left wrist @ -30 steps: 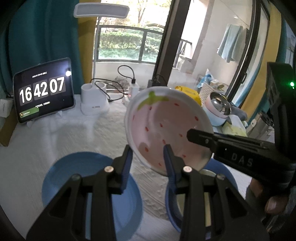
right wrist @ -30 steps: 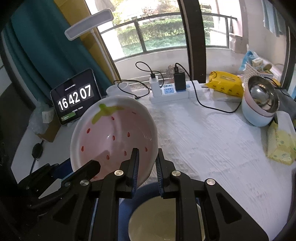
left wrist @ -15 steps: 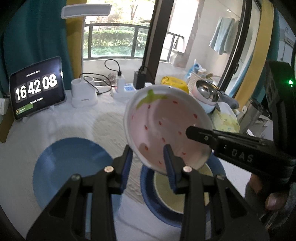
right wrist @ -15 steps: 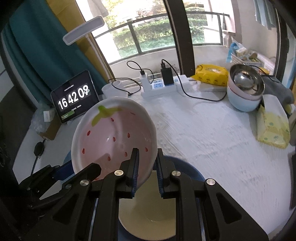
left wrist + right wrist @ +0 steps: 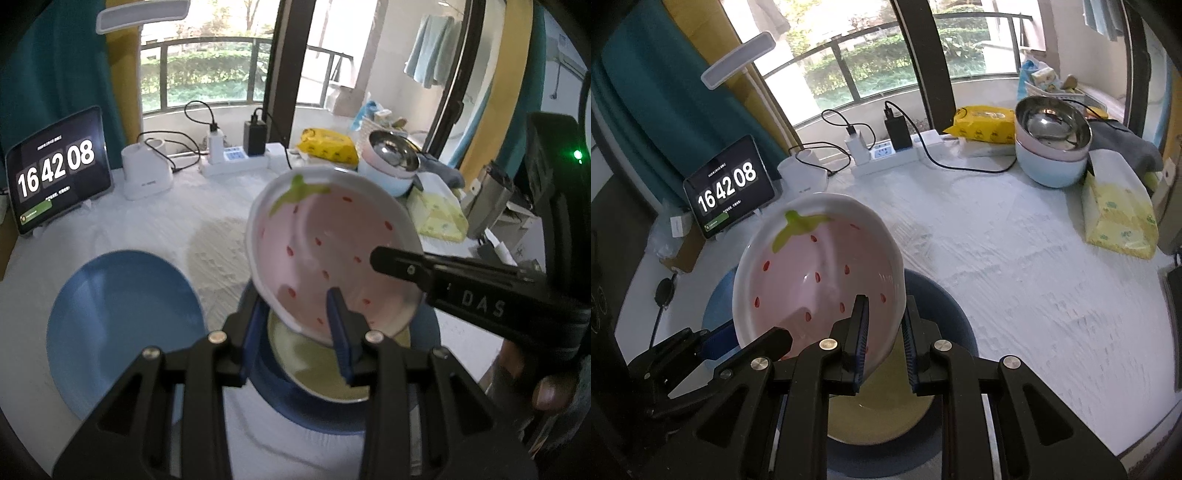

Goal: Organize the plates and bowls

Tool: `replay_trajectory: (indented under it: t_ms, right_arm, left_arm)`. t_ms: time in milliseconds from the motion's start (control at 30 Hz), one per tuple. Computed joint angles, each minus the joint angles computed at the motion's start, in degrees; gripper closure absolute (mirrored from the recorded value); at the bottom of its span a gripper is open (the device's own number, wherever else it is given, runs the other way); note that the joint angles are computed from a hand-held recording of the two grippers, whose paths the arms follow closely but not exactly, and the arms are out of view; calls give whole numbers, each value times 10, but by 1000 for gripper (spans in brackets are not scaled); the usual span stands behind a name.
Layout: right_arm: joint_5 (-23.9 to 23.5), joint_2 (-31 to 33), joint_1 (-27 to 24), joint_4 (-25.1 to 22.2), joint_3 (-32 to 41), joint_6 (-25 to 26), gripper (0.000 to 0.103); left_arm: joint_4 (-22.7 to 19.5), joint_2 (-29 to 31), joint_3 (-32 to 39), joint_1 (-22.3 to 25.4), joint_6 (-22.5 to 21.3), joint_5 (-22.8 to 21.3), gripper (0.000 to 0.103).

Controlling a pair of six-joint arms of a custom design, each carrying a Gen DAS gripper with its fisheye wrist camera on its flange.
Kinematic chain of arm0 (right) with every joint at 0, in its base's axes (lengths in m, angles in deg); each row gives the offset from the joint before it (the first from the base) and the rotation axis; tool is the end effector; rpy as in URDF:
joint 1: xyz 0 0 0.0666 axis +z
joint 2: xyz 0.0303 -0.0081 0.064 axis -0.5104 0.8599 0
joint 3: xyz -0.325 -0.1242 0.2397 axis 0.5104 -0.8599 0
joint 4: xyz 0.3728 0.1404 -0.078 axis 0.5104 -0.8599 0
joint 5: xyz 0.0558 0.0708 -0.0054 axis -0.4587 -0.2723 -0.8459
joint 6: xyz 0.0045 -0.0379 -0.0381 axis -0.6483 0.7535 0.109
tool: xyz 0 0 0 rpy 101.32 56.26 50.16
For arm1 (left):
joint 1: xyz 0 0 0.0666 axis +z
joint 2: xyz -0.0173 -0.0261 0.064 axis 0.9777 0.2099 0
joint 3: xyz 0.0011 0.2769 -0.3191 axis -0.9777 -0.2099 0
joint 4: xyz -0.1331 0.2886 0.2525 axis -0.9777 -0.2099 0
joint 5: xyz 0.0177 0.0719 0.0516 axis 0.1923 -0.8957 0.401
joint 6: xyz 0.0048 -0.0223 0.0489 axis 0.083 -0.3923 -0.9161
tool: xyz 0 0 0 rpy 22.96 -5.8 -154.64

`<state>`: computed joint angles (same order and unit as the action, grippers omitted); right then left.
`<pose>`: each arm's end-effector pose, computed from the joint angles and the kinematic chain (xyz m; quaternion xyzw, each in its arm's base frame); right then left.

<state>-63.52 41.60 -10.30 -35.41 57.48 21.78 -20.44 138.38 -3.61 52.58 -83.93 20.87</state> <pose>0.3692 0.1270 0.4845 0.2257 0.9105 0.0683 0.3397 0.4306 -0.2180 0.4600 0.3275 0.8628 -0.2181 0.3175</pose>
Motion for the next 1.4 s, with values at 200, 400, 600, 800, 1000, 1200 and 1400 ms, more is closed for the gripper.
replay_trajectory:
  t_ms: [200,400,600,800,1000,1200,1400]
  right_arm:
    - [-8,-11,0,1,-19,-12,84]
    - [-11,-18,0,-2,-30,-12,84]
    - [-13,-23,1,-2,-35,-11,84]
    - [-19,-28,1,-3,-46,-16,84]
    - [-16,-24,7,-13,-43,-7,84]
    - [-10,-22,10,-20,-42,-4,83]
    - [-1,-22,12,-27,-43,-1,81]
  left_arm:
    - [-8,-3,-8,-6,-7,-6,68]
    - [-10,-6,-18,-12,-11,-14,68]
    - [-11,-9,-25,-21,-21,-37,68]
    - [-29,-4,-22,-25,-26,-48,67]
    - [-30,-6,-24,-27,-31,-52,67]
    - [-31,-6,-25,-28,-38,-57,65]
    - [-42,-2,-20,-21,-37,-46,57]
